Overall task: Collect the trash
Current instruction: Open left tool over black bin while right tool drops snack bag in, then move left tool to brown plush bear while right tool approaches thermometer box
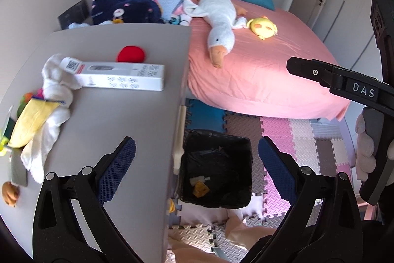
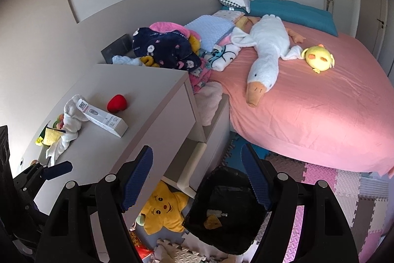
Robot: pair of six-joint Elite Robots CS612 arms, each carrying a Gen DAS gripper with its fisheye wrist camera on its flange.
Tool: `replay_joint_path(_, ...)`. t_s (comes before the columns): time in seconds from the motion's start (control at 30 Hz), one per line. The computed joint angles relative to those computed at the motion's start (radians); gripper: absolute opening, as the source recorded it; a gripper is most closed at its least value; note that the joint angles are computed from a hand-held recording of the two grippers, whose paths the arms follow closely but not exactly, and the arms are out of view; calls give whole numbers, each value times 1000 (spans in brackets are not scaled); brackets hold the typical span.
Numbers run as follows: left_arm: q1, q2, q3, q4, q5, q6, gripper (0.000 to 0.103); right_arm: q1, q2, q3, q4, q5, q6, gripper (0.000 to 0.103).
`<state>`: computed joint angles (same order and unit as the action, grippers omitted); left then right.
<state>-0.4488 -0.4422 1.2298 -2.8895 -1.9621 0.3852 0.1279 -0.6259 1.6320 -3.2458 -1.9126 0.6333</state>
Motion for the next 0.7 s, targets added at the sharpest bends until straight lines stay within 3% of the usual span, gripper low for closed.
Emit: replay_joint_path(0.7,90,9,-9,-70,128,-180,96,27,129,-276,90,189,-265,77)
